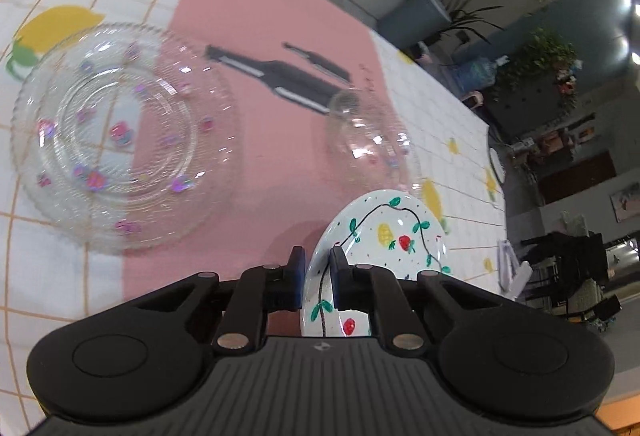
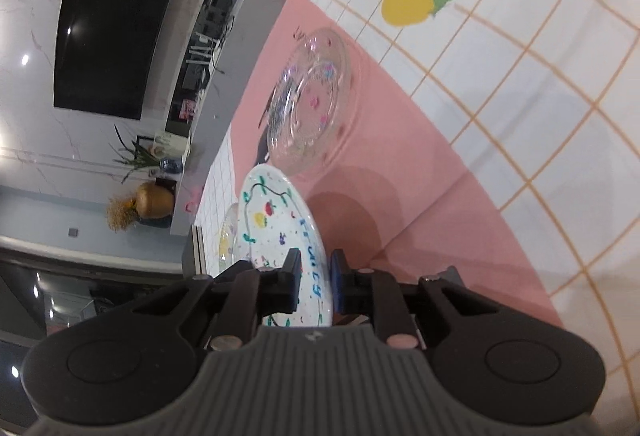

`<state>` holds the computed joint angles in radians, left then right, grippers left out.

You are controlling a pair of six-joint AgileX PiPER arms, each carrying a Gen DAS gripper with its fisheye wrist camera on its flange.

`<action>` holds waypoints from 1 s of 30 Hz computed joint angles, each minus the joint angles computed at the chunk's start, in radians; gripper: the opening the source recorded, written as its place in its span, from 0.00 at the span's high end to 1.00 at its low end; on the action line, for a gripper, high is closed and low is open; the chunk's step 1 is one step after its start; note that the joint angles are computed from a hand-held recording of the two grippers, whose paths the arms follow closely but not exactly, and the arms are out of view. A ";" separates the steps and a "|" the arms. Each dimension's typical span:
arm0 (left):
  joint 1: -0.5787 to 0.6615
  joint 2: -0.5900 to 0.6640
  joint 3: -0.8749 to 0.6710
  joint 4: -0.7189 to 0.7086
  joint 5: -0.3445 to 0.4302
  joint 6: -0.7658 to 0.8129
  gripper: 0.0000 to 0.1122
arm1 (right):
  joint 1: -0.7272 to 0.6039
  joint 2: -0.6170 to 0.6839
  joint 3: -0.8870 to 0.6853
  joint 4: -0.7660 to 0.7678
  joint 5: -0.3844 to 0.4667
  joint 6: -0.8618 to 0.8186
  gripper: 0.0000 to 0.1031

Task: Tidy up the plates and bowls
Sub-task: 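Lift the white Fruity plate with both tools and carry it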

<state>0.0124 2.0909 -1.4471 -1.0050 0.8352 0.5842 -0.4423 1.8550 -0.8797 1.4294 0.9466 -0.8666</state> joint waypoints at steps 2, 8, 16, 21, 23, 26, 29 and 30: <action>-0.007 -0.016 0.006 -0.015 -0.001 0.011 0.88 | -0.013 -0.010 0.012 0.009 -0.001 0.000 0.85; -0.071 -0.052 -0.011 0.061 -0.056 -0.093 0.88 | -0.018 -0.039 0.014 0.007 -0.020 0.021 0.86; -0.177 -0.113 0.000 0.160 -0.110 -0.171 0.88 | -0.080 -0.176 0.072 -0.048 -0.041 0.015 0.86; -0.241 -0.129 0.004 0.204 -0.099 -0.214 0.88 | -0.187 -0.263 0.097 -0.115 0.011 0.010 0.86; -0.260 -0.134 0.006 0.196 -0.086 -0.190 0.88 | -0.245 -0.278 0.108 -0.138 0.046 0.007 0.86; -0.285 -0.137 0.007 0.202 -0.063 -0.187 0.88 | -0.338 -0.258 0.109 -0.171 0.129 0.009 0.90; -0.307 -0.131 0.000 0.226 -0.040 -0.212 0.88 | -0.422 -0.211 0.105 -0.191 0.220 0.009 0.91; -0.314 -0.132 0.005 0.236 -0.044 -0.214 0.88 | -0.436 -0.197 0.100 -0.201 0.233 0.013 0.91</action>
<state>-0.3019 1.9589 -1.4421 -0.7688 0.7908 0.3701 -0.8785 1.6577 -0.7793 1.2284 1.1799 -0.8534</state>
